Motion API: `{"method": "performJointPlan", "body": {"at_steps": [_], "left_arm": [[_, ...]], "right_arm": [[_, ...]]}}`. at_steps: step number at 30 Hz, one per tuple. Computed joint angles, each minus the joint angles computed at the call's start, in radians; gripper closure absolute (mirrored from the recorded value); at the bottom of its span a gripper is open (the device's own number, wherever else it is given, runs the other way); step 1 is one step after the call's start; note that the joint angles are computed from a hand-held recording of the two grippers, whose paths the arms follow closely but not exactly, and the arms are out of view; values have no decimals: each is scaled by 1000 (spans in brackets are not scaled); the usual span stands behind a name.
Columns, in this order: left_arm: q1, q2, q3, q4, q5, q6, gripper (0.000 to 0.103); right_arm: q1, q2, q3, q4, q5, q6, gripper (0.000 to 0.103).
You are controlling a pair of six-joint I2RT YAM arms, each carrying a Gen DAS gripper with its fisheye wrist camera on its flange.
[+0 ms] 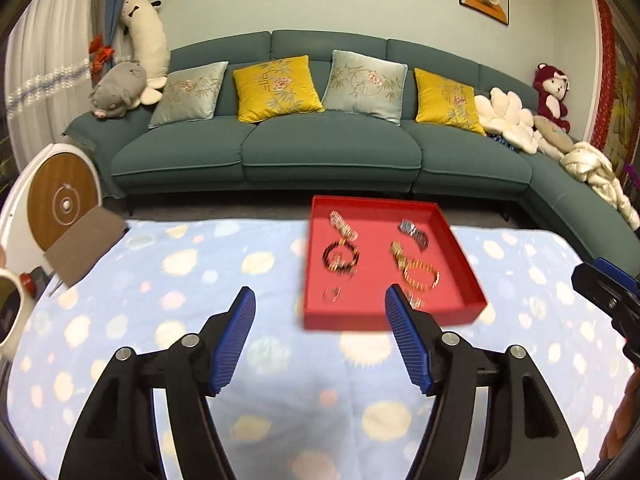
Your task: Organize jewelry
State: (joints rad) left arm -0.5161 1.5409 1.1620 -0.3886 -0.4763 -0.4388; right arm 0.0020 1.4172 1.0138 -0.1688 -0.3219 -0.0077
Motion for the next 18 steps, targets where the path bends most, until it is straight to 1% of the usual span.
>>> {"method": "performJointPlan", "body": {"at_steps": [2, 4, 5, 6, 8, 10, 13, 15, 18], "left_arm": [[-47, -32, -64, -12, -56, -31, 37], [-83, -44, -110, -32, -92, -77, 33], [-94, -47, -134, -33, -98, -100, 33], [-103, -45, -155, -30, -100, -121, 33], [-115, -30, -179, -37, -95, -162, 33], [-116, 0, -180, -27, -74, -169, 33], [-146, 30, -193, -3, -124, -166, 33], [-150, 50, -187, -1, -126, -167, 32], [-149, 67, -184, 9, -114, -178, 32]], "right_arm": [[-1, -72, -100, 19, 14, 5, 34], [-5, -107, -168, 24, 17, 8, 33], [-4, -118, -201, 35, 33, 15, 32], [-1, -126, -231, 48, 50, 21, 28], [3, -106, -258, 50, 64, 36, 27], [14, -83, -269, 52, 79, 37, 27], [52, -72, -299, 101, 145, 15, 24], [73, -87, -333, 140, 187, -2, 20], [93, -91, -358, 178, 217, -26, 14]]}}
